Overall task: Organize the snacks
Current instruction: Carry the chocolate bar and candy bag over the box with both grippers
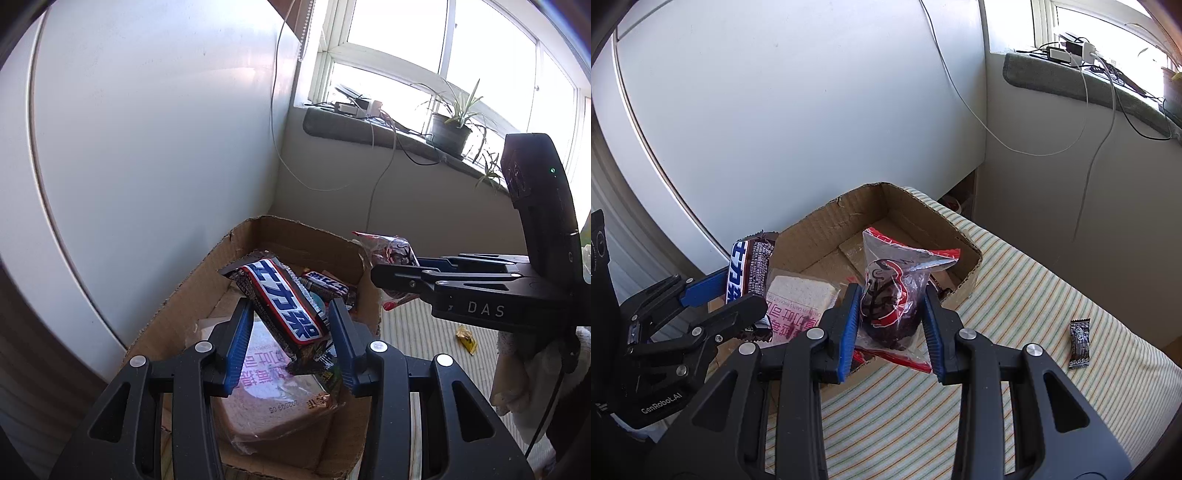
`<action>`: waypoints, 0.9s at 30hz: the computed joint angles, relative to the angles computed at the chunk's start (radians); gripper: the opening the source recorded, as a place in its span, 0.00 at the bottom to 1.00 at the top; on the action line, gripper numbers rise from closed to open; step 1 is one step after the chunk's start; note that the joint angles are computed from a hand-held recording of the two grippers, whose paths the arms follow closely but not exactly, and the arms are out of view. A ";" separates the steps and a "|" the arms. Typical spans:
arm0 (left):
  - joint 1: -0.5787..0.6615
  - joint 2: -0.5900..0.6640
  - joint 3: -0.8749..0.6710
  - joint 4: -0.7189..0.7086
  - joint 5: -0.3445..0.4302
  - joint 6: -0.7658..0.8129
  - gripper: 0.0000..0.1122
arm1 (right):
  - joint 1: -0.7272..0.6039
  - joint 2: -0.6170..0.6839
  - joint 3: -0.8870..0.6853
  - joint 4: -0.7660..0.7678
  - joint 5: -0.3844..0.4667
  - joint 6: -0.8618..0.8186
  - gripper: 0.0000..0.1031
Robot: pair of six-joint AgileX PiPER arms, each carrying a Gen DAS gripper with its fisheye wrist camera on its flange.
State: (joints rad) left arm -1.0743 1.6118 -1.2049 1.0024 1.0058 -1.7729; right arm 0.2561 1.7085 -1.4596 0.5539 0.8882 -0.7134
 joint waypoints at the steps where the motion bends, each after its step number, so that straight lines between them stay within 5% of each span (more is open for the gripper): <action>1: 0.003 -0.005 0.007 -0.001 -0.001 -0.003 0.36 | 0.007 0.008 -0.007 -0.002 0.001 0.005 0.33; 22: 0.030 -0.029 0.045 -0.019 -0.003 -0.006 0.37 | 0.075 0.076 -0.053 -0.032 -0.021 0.044 0.34; 27: 0.034 -0.022 0.033 -0.025 0.002 -0.001 0.37 | 0.073 0.069 -0.050 -0.032 -0.024 0.042 0.41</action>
State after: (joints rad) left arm -1.0400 1.5901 -1.1714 0.9770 1.0074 -1.7737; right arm 0.3288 1.7779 -1.5098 0.5214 0.8642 -0.6712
